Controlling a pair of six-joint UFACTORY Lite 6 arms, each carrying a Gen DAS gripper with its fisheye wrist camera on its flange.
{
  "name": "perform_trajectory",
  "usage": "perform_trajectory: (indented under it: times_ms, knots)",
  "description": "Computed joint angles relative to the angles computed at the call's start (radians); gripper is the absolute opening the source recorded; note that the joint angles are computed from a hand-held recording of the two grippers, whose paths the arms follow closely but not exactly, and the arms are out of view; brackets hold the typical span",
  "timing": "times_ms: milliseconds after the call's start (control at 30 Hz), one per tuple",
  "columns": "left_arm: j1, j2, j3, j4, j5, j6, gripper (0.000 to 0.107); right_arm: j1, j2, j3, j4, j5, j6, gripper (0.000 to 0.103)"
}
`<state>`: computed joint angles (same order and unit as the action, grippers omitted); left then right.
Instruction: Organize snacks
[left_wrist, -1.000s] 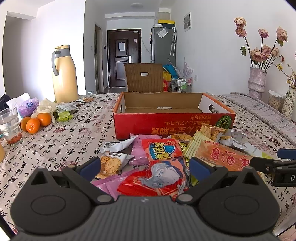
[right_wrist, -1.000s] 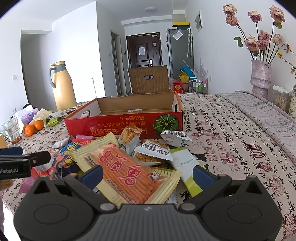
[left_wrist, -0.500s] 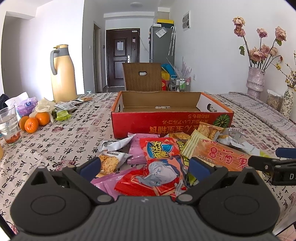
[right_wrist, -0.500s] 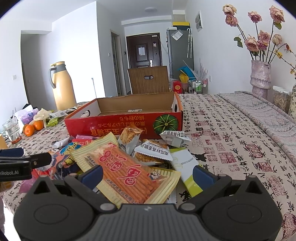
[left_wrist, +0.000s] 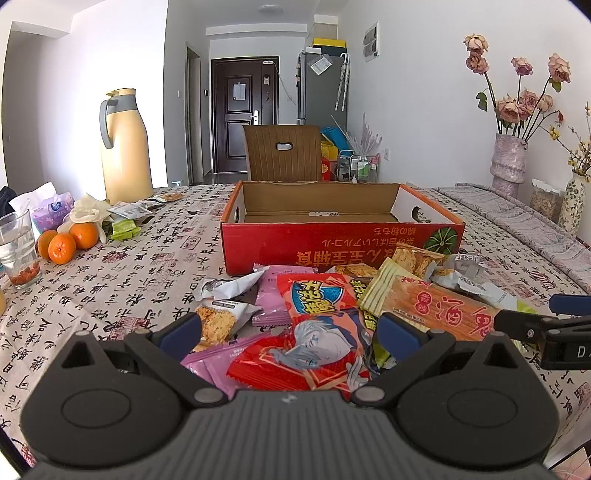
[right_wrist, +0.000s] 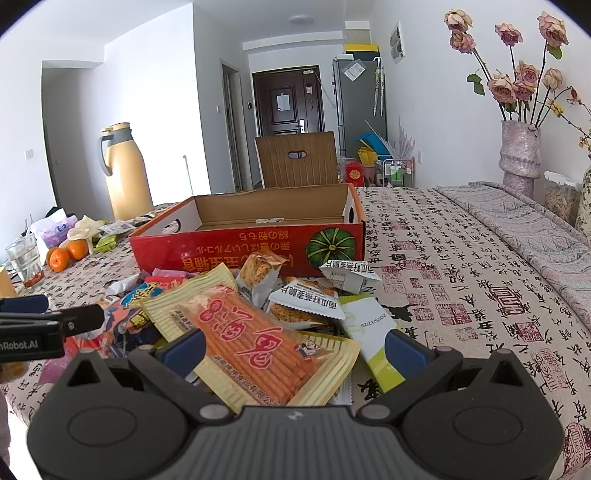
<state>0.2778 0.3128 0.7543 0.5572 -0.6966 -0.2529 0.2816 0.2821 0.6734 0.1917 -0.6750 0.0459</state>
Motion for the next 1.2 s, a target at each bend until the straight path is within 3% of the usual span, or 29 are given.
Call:
perform_trajectory:
  times_ms: [1200]
  knots:
    - [0.004, -0.014, -0.015, 0.014, -0.004, -0.014, 0.103, 0.002, -0.004, -0.003, 0.002, 0.004, -0.005, 0.103]
